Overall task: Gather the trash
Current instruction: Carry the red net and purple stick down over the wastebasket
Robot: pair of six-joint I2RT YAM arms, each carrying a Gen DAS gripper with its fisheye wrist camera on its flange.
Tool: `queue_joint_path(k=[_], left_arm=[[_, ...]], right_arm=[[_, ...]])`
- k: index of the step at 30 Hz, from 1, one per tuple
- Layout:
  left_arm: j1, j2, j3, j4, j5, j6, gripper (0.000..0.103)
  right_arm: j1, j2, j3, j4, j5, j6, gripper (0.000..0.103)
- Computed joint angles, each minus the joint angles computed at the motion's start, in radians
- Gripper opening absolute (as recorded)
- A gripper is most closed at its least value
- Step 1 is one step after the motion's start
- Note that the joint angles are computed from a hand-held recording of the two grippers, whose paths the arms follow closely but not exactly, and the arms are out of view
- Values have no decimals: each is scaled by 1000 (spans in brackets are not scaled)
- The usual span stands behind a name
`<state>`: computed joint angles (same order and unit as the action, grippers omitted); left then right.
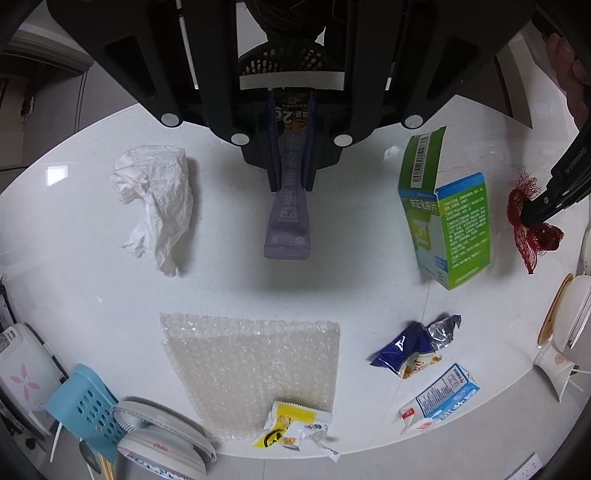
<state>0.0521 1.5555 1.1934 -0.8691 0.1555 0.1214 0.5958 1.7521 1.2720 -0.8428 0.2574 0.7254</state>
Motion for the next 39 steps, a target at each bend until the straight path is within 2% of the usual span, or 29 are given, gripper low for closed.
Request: queue_joint_path(k=[16, 29, 39], left_arm=[[-3, -180, -55, -80, -4, -43, 12], [-19, -357, -154, -139, -24, -86, 12], [-90, -508, -239, -200, -46, -150, 12]], right_arm=[[38, -126, -19, -20, 50, -30, 11], [95, -251, -105, -25, 77, -30, 11], [156, -344, -182, -38, 94, -13, 11]])
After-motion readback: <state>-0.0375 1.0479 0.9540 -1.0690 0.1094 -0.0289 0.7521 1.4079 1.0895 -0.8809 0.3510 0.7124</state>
